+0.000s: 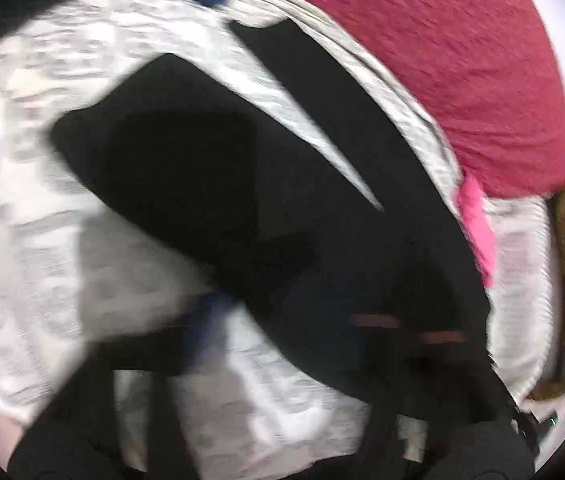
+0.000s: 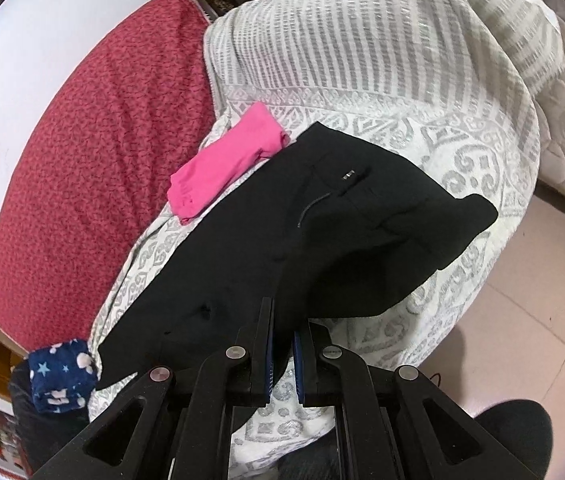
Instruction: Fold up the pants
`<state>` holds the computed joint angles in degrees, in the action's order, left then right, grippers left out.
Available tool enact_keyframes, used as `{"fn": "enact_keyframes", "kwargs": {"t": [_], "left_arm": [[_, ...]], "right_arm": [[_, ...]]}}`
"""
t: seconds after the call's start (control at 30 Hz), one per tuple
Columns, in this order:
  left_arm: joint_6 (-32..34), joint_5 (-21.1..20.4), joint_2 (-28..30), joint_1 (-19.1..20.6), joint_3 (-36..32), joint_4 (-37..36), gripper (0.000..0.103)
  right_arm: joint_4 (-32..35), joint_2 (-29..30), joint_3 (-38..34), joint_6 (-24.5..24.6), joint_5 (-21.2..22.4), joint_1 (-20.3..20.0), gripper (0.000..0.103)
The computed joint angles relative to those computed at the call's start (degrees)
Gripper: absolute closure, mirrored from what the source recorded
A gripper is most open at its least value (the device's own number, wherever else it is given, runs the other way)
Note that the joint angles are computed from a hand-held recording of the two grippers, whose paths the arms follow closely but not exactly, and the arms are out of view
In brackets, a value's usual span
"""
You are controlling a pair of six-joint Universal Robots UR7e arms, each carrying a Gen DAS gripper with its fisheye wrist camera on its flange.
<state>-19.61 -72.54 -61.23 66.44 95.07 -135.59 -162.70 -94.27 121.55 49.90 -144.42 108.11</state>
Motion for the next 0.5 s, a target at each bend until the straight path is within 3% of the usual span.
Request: {"fn": "enact_keyframes", "kwargs": {"t": [0.07, 0.23, 0.5], "left_arm": [[0.27, -1.47, 0.80, -0.13, -0.87, -1.37, 0.101], [4.84, 1.05, -0.27, -4.16, -1.88, -6.23, 0.101], [5.59, 1.72, -0.48, -6.83, -6.82, -5.22, 0.101]], "right_arm": [[-0.62, 0.29, -0.58, -0.81, 0.29, 0.02, 0.096], [-2.19, 0.94, -2.53, -3.61, -0.08, 0.87, 0.096], [-4.54, 0.97, -4.43, -5.41, -0.17, 1.52, 0.096]]}}
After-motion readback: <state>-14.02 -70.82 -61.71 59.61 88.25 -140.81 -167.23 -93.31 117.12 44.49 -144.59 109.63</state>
